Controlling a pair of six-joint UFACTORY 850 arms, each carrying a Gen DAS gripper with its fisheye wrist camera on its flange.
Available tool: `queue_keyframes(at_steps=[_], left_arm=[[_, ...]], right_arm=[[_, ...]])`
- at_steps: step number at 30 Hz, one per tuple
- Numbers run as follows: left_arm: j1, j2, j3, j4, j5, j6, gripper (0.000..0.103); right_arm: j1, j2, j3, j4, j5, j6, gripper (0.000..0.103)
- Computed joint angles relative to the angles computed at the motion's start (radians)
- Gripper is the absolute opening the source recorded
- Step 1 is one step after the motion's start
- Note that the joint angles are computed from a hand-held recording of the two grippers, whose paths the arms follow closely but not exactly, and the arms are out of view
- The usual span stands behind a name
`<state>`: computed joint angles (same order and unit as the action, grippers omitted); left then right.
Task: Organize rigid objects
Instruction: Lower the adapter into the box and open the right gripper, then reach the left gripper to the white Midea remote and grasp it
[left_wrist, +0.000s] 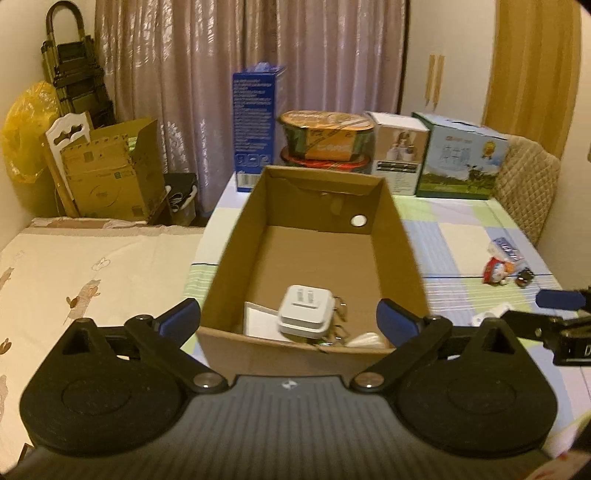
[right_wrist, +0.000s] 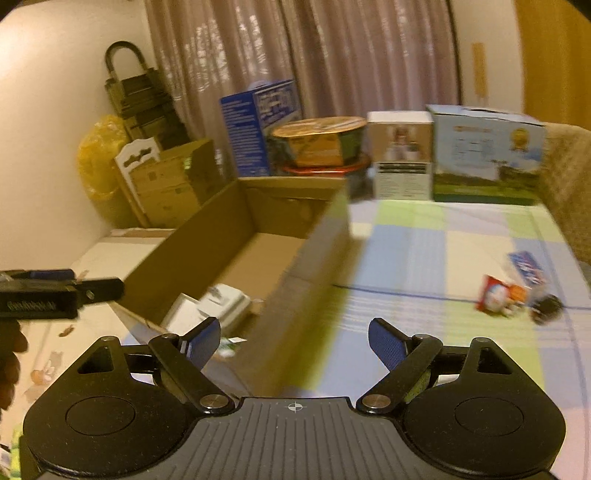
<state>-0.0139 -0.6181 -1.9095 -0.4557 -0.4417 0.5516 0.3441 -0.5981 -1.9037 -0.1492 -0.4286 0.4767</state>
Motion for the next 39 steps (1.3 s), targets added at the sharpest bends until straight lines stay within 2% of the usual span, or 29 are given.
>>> queue_keyframes(at_steps=[5,10,22,33,39], left_arm=[[-0.035,0.067,0.084,-0.085,0.023,0.090,0.102],[-0.083,0.110,0.136,-0.162,0.029,0.182,0.102],[-0.183,0.121,0.158,-0.243,-0.031,0.325,0.102],[-0.217,0.049,0.077,-0.281,-0.139,0.442,0.102],[-0.232,-0.027,-0.022,-0.260,-0.222,0.477,0.102]], right_arm=[[-0.016,0.140,0.192,-0.166,0.025,0.184,0.085],[-0.043,0.246,0.322,-0.287,0.023,0.318,0.085],[-0.112,0.408,0.488,-0.455,0.008,0.502,0.085],[-0.156,0.453,0.548,-0.478,0.010,0.552,0.085],[-0.186,0.435,0.539,-0.436,0.024,0.493,0.085]])
